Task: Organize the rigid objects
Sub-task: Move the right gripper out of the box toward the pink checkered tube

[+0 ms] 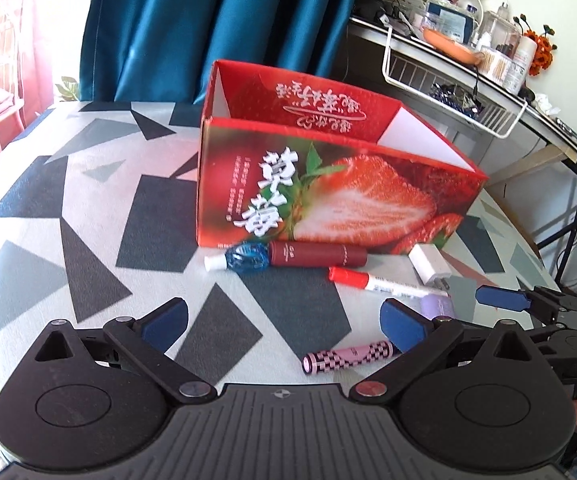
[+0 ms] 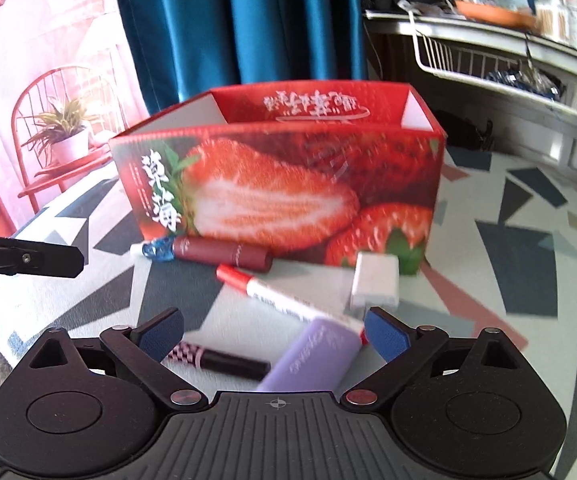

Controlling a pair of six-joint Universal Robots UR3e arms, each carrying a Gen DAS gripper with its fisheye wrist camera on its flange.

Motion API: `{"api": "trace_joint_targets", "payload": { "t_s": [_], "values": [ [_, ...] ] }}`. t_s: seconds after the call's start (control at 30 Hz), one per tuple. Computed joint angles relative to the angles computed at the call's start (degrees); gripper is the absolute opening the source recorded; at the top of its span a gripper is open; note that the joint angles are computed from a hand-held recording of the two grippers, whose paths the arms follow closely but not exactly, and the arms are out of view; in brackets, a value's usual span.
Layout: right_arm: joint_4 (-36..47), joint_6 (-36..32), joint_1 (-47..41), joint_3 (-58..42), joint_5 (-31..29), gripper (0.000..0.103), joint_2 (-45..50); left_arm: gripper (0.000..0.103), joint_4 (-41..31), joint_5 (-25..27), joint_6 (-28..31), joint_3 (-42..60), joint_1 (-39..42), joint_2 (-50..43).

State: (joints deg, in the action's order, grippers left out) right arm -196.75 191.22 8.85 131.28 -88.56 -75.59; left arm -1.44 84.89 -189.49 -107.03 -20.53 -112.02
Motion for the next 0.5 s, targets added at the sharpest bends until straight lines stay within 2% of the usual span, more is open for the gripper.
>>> {"api": "trace_joint_targets", "payload": {
  "t_s": [0.2,0.37,0.5],
  "values": [
    [-0.98,-2.46,0.95,1.66,1.16,0.078,-1.07,0.1,1.5,-2.03,-0.06,-1.98,0.27,0.21],
    [0.73,-4.24,2.17,-0.21,1.48,0.07,0.51,0.097,1.42,-1.79,-0.22,-1.92,0.13,-0.07],
    [1.97,-3.15,3.15,-0.8,-1.64,0.07,0.34,0.097,0.9,-2.22,-0.2,-1.83,0.34,-0.35]
  ]
}}
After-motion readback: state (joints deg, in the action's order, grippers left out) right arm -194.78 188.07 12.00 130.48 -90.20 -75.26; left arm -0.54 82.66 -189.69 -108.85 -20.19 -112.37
